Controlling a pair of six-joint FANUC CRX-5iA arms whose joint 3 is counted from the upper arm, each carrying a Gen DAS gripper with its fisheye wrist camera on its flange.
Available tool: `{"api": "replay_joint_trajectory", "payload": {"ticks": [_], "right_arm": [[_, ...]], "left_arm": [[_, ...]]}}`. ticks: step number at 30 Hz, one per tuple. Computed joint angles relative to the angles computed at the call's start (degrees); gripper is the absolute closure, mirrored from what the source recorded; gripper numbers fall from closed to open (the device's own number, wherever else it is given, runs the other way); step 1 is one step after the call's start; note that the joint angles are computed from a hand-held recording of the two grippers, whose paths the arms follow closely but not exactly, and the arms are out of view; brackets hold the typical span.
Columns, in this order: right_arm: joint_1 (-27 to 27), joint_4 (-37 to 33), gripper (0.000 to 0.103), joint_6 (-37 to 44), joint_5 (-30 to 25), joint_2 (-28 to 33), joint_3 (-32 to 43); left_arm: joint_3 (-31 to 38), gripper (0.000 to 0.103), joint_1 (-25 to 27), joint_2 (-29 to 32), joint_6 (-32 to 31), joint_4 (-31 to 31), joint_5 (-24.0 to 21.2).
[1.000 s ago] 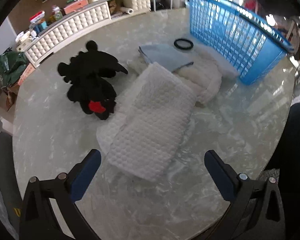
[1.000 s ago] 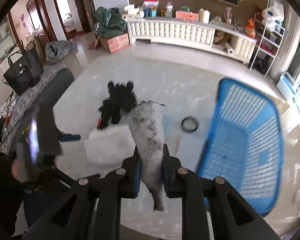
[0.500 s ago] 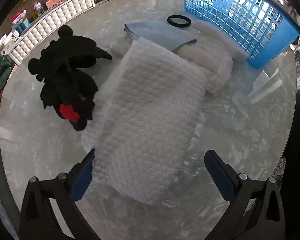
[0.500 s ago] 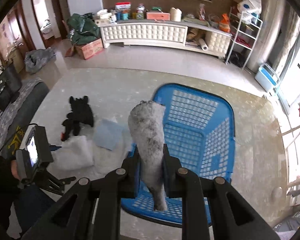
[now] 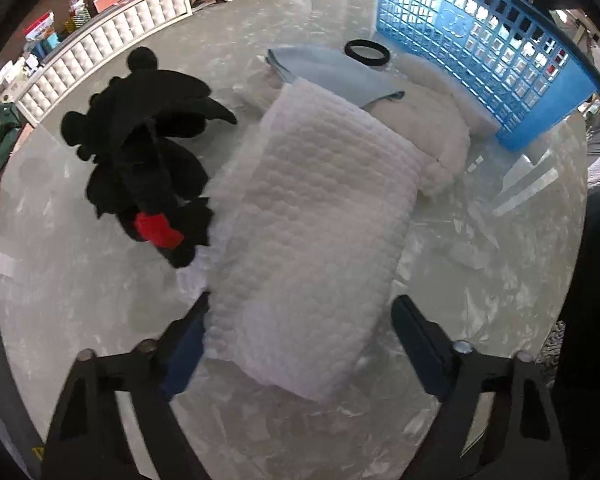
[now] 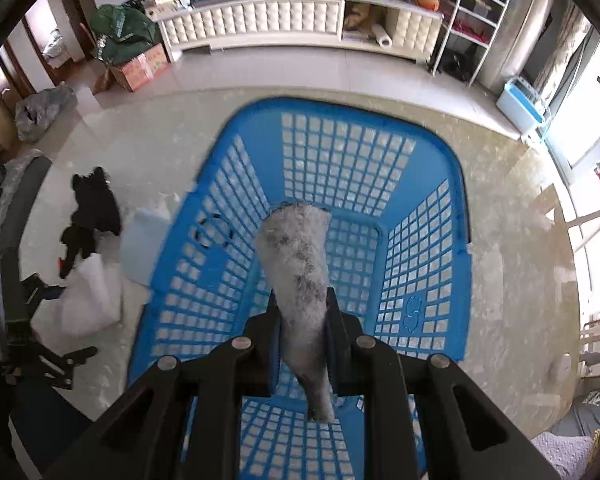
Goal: Organize soft objects
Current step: 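Carry the felt pad into the basket with the right tool while the left tool grasps the white waffle towel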
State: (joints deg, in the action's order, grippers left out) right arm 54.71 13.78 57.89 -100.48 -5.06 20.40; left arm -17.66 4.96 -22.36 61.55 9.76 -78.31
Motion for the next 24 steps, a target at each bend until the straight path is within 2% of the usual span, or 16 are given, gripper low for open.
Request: {"api": "replay_joint_trajectory", "payload": {"ticks": [4,10,13,16,21,23,24], "right_arm": [[-2.8,-2.7,0.086,0.5,-1.6,2.2,0.9],[-5.3,-5.6,0.086,0.6,-4.0,5.3,2.5],[-5.6,-6.3,0.086,0.6,-5.5,6.7,3.0],[-5.1,-5.6,0.085,0.6,-7.0,7.8,3.9],[-4.5,-6.1,0.072,1.3,-8.8,9.8,6.0],[-3.7,-5.3,0.051,1.4,-9.0,10.0,4.9],[-3.2,-4.9,0.046,1.6,-9.7,10.4,5.1]], "left_arm": [[0.7,0.037,-0.1,-0.3,1.4,-1.5,0.1],[0.3,0.050,2.6,-1.7,0.1,-0.5,-0.4],[0.0,0.060,4.0,-2.0,-0.6,0.7,-0.6],[-0.1,0.066,4.5,-1.8,-0.9,1.8,-0.8],[0.3,0.070,5.7,-1.3,-2.0,3.1,-2.0],[0.6,0.072,6.2,-1.7,-2.1,3.3,-3.4],[0.7,0.072,6.3,-1.8,-2.1,3.2,-3.8]]}}
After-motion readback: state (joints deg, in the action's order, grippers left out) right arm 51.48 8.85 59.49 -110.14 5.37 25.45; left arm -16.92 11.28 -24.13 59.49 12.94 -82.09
